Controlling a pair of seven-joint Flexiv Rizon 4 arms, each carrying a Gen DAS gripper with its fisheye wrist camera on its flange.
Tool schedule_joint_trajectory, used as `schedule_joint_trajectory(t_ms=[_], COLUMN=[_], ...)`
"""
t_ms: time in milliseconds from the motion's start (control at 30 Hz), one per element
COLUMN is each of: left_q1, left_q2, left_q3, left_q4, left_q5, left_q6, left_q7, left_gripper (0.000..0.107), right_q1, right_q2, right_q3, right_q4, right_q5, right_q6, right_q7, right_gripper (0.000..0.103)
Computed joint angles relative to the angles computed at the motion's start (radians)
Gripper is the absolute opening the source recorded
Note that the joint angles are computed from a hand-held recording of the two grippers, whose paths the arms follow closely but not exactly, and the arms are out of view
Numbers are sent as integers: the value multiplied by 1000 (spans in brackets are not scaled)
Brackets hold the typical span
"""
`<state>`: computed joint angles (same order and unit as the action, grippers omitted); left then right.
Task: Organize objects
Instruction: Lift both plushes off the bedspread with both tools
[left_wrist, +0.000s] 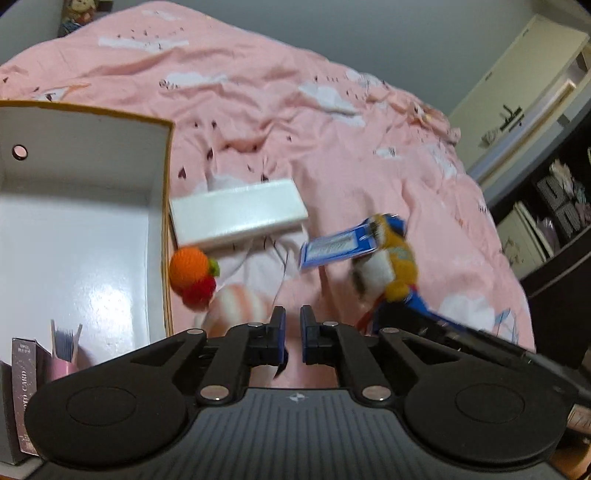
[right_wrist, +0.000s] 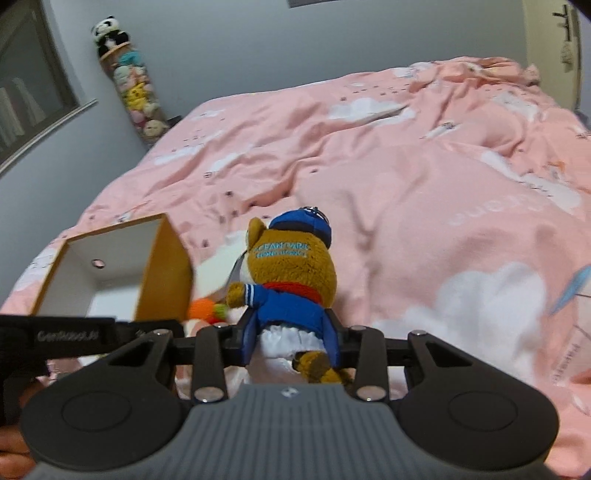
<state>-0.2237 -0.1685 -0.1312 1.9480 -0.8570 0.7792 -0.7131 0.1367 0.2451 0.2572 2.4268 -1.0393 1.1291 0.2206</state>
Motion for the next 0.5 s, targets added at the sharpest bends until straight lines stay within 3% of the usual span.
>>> schedule_joint_trajectory(t_ms=[133,300,400,500], left_q1=[-4,-13,-31,-54], left_q2=[-9,-27,-33,-49], left_q3=[4,8,4,19], left_q4=[-8,-35,-35,-59], left_q5=[87,233,336,495], left_q6=[7,19,73,101], left_q7=[9,-23,0,-92], left_gripper=[19,29,36,37], right_q1=[-6,-60,-97,-125], right_q2=[17,-4,-23,-28], right_q3=[2,-40,-53,-56], right_q4=[33,95,107,114], right_q5=[7,-35,-83,-137], right_q6=[-29,120,196,239], right_q7=[18,111,153,190], right_gripper=[39,40,40,41])
